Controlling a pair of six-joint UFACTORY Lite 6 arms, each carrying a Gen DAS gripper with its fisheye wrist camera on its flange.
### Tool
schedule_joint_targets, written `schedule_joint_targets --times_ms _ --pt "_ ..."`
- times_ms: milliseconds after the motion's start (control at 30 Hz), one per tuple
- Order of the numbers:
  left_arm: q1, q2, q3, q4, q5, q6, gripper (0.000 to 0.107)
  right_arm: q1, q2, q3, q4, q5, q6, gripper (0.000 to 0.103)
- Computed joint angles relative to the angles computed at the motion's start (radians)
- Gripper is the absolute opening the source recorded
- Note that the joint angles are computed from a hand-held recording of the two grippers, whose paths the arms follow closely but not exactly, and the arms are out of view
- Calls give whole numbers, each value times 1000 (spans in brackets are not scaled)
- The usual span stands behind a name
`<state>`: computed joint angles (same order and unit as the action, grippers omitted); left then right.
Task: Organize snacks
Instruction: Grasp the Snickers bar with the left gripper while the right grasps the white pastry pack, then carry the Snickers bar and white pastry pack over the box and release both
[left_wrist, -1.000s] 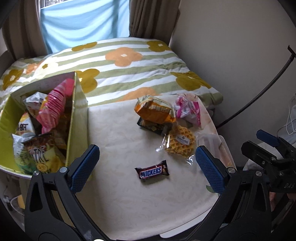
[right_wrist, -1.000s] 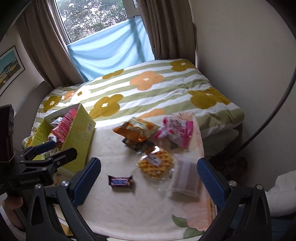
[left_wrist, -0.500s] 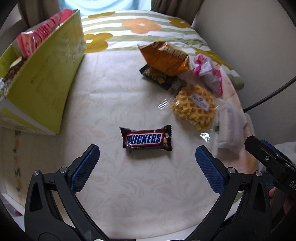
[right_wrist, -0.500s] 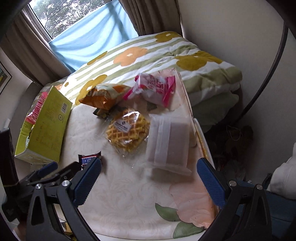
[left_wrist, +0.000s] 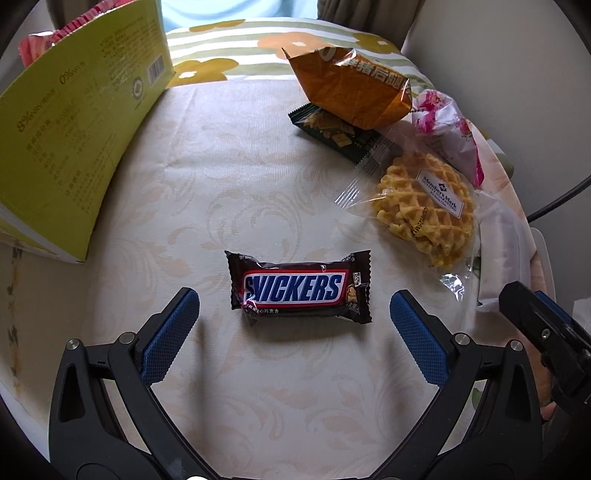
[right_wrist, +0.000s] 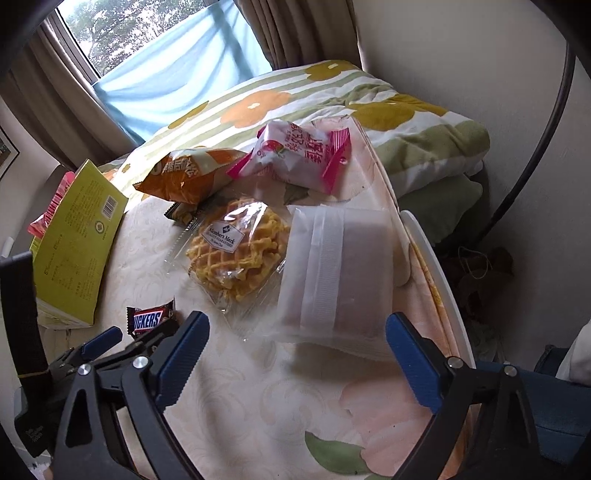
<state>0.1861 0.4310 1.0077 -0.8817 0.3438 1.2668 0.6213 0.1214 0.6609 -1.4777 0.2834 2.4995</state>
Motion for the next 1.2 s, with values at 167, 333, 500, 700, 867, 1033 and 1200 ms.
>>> schedule_joint_targets --times_ms 167,333,500,700,867,1033,1200 --pt "0 19 0 -34 -28 39 88 9 10 13 17 31 -29 95" --pt "5 17 4 -35 -42 52 75 -8 37 27 -13 19 9 95" --pt "9 31 32 -2 -35 43 63 -33 71 51 -1 11 4 95" --pt "14 57 84 69 -2 -16 61 -64 118 93 101 25 -107 82" --pt "6 100 148 113 18 -55 61 -75 165 147 218 56 -248 75" --pt "4 107 155 113 23 -42 61 -65 229 219 381 125 -434 62" --pt "0 103 149 103 16 -22 61 -79 226 226 446 113 -518 60"
